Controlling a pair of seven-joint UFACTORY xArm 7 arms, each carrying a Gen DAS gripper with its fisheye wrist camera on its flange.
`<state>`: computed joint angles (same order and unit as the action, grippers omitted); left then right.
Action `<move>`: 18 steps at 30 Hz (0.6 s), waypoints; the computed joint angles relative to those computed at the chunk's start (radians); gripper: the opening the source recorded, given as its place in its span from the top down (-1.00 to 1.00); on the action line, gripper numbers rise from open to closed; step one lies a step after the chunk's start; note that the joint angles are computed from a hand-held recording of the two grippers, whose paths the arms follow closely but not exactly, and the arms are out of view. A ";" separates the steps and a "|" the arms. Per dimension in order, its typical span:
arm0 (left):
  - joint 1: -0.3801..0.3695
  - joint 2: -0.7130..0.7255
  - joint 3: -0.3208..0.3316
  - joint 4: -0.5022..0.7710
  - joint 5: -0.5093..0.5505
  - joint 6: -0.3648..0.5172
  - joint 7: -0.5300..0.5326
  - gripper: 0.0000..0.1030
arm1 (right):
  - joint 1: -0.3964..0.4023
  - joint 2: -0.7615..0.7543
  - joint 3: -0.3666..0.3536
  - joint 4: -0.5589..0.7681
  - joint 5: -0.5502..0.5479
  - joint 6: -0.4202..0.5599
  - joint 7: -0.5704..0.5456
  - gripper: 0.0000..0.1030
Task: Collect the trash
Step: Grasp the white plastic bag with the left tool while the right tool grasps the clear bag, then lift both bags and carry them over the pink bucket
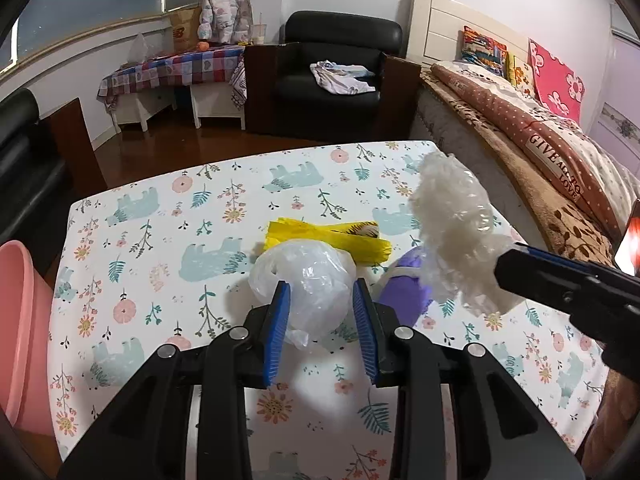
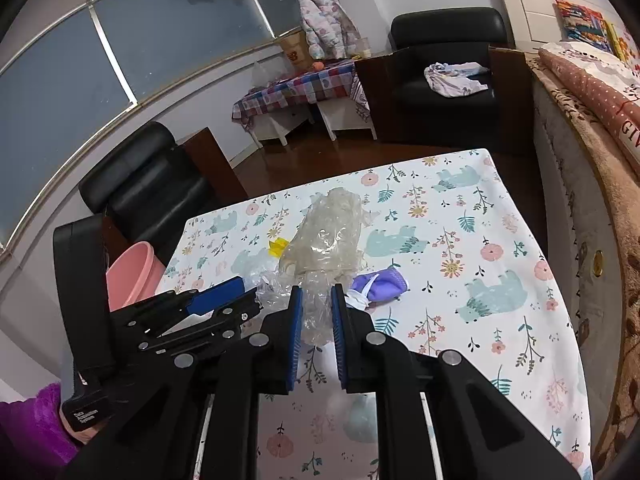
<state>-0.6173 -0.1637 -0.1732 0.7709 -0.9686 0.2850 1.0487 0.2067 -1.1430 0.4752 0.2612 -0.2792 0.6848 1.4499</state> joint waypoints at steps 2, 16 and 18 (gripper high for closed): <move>-0.005 0.001 -0.002 -0.003 -0.014 -0.014 0.009 0.73 | 0.002 -0.001 -0.003 -0.001 0.003 -0.001 0.003 0.73; 0.019 -0.137 0.072 -0.050 -0.109 0.067 0.066 0.91 | -0.006 0.033 0.022 0.031 -0.001 -0.029 0.033 0.73; 0.020 -0.165 0.086 -0.061 -0.113 0.081 0.069 0.91 | -0.009 0.044 0.027 0.039 -0.003 -0.039 0.038 0.73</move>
<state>-0.5968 -0.3289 -0.0875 0.7100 -1.0819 0.3660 1.1175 0.1977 -1.0994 0.5022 0.3004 -0.2822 0.6463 1.4877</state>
